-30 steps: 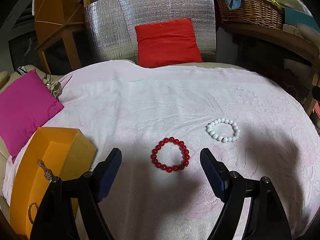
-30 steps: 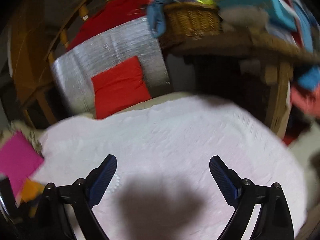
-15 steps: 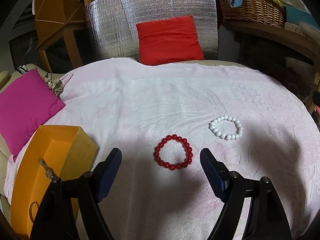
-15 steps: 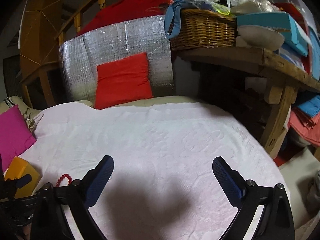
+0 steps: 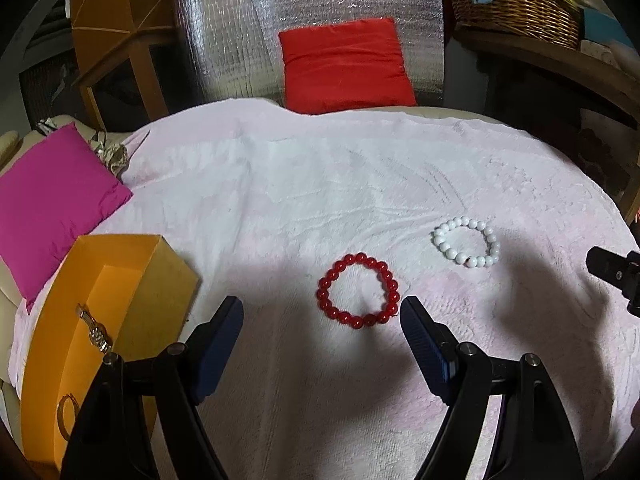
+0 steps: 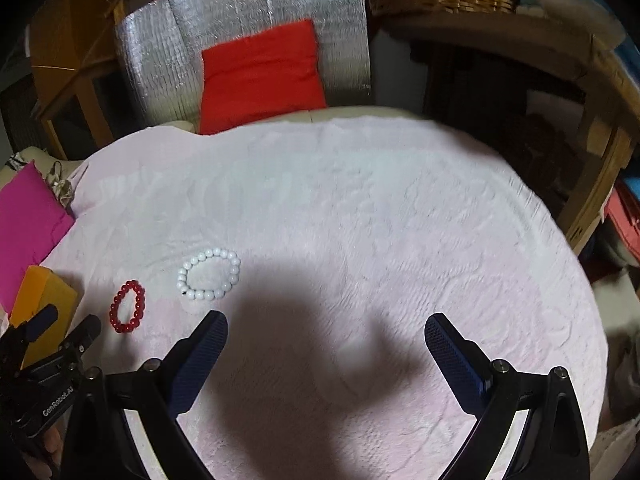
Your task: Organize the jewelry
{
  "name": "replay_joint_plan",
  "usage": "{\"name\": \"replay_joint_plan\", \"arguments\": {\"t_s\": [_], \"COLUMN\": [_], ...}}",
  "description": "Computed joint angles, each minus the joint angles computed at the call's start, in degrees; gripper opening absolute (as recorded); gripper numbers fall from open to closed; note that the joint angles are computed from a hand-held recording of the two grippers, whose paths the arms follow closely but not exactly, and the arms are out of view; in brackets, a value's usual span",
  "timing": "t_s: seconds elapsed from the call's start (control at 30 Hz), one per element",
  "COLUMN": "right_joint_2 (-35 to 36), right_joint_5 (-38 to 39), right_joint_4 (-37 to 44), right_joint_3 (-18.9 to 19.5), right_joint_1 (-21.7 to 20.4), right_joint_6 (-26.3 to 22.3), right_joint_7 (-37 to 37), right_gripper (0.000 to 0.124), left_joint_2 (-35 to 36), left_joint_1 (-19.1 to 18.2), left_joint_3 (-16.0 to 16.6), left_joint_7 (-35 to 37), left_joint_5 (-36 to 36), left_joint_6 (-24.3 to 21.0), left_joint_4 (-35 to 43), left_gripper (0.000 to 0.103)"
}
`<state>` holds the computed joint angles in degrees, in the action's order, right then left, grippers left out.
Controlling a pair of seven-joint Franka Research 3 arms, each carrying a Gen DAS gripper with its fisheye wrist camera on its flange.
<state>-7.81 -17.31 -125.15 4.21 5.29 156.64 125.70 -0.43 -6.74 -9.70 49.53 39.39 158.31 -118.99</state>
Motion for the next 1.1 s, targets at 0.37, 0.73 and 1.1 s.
{"name": "replay_joint_plan", "arguments": {"t_s": [0.37, 0.73, 1.1], "right_joint_2": [5.71, 14.41, 21.19], "right_joint_5": [11.4, 22.38, 19.36], "right_joint_4": [4.83, 13.12, 20.75], "right_joint_3": [-1.8, -3.35, -5.56], "right_joint_1": [3.3, 5.6, 8.99], "right_joint_6": [0.49, -0.52, -2.59], "right_joint_7": [-8.61, -19.26, -19.55], "right_gripper": [0.1, 0.065, 0.05], "left_joint_2": [1.38, 4.66, 7.27], "left_joint_1": [0.02, 0.7, -0.42], "left_joint_3": [0.28, 0.28, 0.79], "left_joint_7": [3.79, 16.64, 17.6], "left_joint_5": [-4.79, -20.18, -17.24], "left_joint_6": [-1.61, -2.68, -2.73], "left_joint_4": [1.1, 3.74, 6.76], "left_gripper": [0.081, 0.081, 0.081]}}
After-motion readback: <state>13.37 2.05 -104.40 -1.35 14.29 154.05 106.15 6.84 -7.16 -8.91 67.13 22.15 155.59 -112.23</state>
